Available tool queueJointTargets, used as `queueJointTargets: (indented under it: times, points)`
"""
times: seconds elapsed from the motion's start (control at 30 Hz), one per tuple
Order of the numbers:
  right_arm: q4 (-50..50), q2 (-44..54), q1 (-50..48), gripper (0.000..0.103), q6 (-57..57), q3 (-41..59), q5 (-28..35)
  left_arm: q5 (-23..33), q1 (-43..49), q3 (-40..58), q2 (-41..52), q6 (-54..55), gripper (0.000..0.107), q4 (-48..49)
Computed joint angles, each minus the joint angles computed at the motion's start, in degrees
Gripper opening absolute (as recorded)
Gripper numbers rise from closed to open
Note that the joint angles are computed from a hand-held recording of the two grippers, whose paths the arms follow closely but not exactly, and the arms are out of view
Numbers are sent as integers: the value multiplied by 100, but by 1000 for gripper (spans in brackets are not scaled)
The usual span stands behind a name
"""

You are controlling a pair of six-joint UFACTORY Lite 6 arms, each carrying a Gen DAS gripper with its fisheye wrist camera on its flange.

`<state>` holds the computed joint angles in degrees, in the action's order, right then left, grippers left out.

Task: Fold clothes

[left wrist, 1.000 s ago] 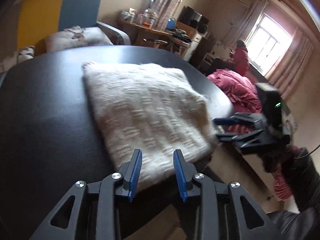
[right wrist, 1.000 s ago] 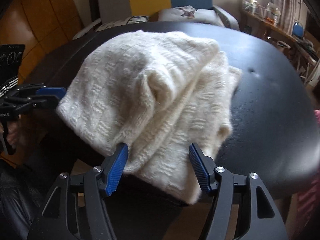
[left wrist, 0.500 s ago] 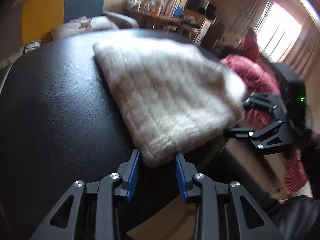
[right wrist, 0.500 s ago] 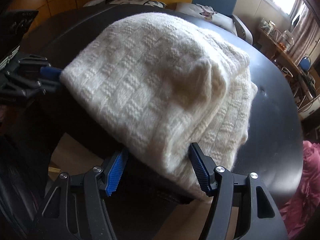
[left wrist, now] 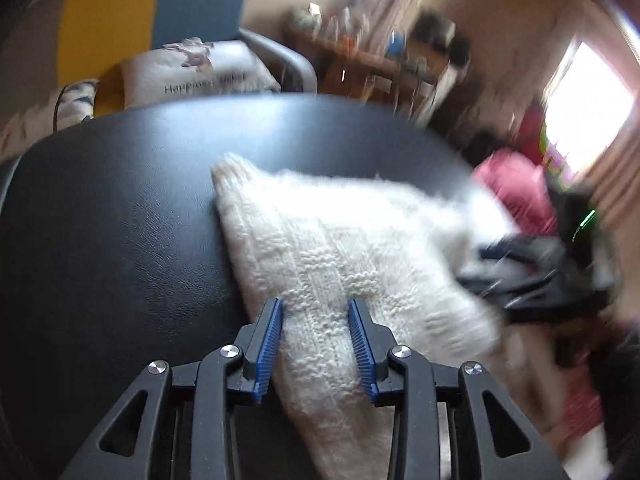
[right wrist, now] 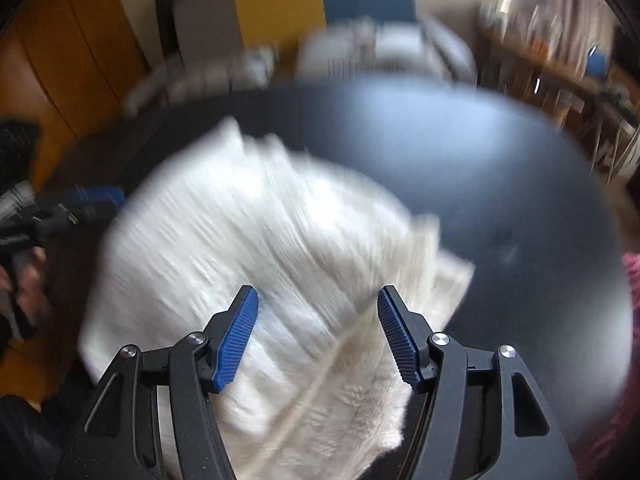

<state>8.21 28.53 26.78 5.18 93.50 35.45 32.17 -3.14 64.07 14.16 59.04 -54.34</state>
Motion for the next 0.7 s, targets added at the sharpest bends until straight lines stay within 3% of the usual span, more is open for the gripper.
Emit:
queueJointTargets:
  times: [0.07,0.13,0.3,0.53,0.7]
  points:
    - [1005,-382,-268,66,-772,-539,-352,275,160,179,53,11,35,-44]
    - [1967,-909,-572,67,-1594,-1112,-483,1030,707,446,341,498,37,-516]
    - [3308,-1684,-1449,68,-2905,-2090,-189,2273,1590,1543,1407,162,46,-559]
    - [4572,-1791,-1941,69,-3819,-3104,9,2780,1571,2382,2359,-303,56,-407]
    - [5816,-1476,-2108,82,-4844,-3187,439,3137,1580,2853,2912,-650,66,-505]
